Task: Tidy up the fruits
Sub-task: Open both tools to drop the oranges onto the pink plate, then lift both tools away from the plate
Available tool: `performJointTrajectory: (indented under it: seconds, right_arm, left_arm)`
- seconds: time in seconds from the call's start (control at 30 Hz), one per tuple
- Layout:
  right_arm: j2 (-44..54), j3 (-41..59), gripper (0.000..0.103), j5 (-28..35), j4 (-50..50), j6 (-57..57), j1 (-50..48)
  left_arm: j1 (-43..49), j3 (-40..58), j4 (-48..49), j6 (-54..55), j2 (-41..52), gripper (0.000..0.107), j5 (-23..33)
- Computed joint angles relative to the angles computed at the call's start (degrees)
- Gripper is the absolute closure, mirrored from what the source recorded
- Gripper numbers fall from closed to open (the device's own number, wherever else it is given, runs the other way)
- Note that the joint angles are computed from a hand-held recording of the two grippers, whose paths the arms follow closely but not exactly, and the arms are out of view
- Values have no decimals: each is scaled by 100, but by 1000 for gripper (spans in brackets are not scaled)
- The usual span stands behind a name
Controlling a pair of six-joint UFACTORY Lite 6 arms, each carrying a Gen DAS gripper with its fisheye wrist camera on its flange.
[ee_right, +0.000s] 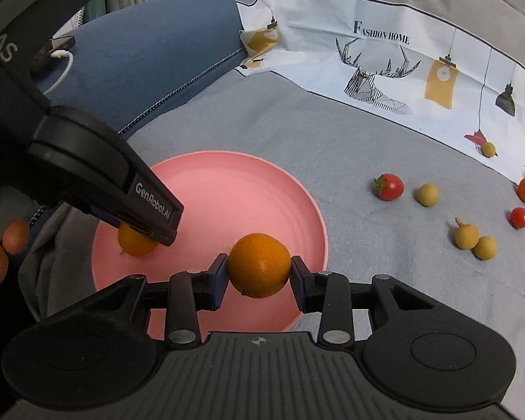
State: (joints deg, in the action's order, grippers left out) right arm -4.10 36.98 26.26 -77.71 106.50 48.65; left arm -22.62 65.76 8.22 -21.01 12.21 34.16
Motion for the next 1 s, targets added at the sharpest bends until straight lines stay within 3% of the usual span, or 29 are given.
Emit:
performJointTrajectory:
  seconds: [0.03,0.07,0.1,0.17,0.27,0.43,0.77,1.0]
  right_arm:
    - [-17,-19,55,34,-144,145,4]
    - [-54,-18,43,76,-178,162,8]
    - [-111,-17,37,130,-148,104,29]
    - [-349,-92,22,275,-3,-54,108]
    - [-954,-348,14,422,775,-758,233]
    - [-1985,-664,9,1252,2208,-1324,1138]
    - [-2466,-77,4,4534,2441,-52,4150]
    - [-2162,498,3,6120,2504,633,5804]
  left_arm:
    - [-34,-15,55,-22,-58,31,-60]
    - [-106,-49,233,-208,-132,8,-128]
    - [-195,-168,595,-588,-298,4,-252]
    - [-298,-307,936,-901,-533,4,-317]
    - [-342,-439,852,-835,-843,4,-87]
    - [-572,-1287,979,-1068,-2071,4,309]
    - [-1762,-2267,1856,-2649,-4586,4,2102]
    - [-3497,-2324,2531,-3957,-5603,4,3555]
